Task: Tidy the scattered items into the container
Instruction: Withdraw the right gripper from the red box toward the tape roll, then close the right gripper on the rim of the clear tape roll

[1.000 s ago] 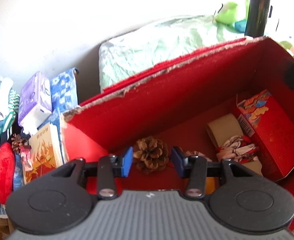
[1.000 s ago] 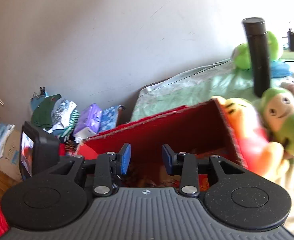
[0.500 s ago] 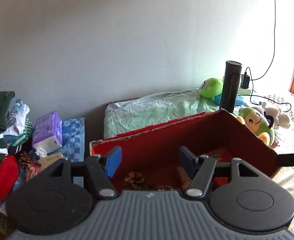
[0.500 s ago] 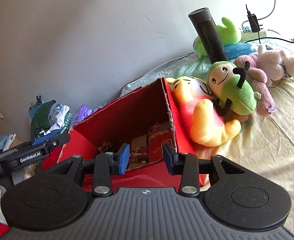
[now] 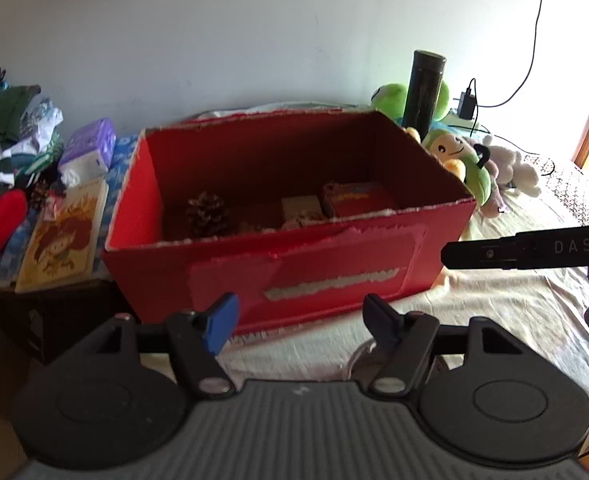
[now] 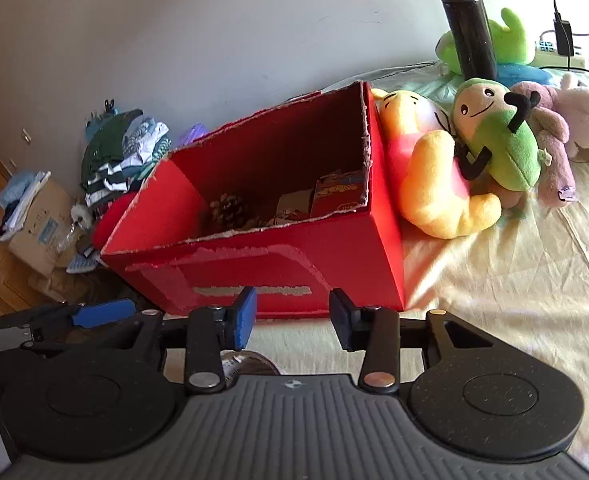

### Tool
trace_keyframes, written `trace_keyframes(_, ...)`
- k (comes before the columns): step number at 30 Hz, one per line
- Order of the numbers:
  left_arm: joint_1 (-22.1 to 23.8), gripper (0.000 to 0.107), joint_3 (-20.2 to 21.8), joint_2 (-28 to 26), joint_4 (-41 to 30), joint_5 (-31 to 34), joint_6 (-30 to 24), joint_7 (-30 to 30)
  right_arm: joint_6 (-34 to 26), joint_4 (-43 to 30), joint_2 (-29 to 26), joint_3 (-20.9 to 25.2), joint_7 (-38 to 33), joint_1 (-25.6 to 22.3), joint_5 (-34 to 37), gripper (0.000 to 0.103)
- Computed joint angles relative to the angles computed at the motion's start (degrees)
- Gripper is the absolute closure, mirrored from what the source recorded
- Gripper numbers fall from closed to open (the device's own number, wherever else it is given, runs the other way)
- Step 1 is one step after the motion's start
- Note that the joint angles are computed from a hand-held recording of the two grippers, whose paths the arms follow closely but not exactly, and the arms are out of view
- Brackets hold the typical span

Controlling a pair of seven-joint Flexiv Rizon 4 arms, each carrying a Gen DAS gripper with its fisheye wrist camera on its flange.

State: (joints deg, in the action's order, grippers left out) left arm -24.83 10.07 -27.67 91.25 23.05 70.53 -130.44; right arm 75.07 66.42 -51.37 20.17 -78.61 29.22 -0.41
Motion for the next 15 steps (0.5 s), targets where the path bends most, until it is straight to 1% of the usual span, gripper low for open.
trace_keyframes(4,-0.87,0.035,-0.59,-0.97,-0.58,-1.86,-4.54,-3.13,-1.64,1.65,0.59,1.11,-1.92,-0.88,0.19,0.057)
trace_keyframes(8,-1.09,0.033,-1.70,-1.29,-0.17,-2.76,-5.81,-5.19,-3.02,3.29,1.31,2.09,-3.31,-1.82,1.54,0.057)
trace_keyframes(11,-1.36,0.029,-2.47,-1.69,-0.68,-2.94,-7.39,-5.57,-3.96,3.87,1.76,2.82,-4.13,-2.49,2.87,0.057)
trace_keyframes(13,-1.41,0.019,-2.95,-2.10,-1.27,-3.39,-8.58,-5.70,-4.63,4.15,2.05,2.56,-4.15,-2.49,3.45,0.057)
trace_keyframes(15,-1.87,0.016,-2.81,-2.52,-2.02,-3.12,-9.57,-6.56,-5.29,4.43,2.27,2.30,-4.20,-2.51,3.90,0.057)
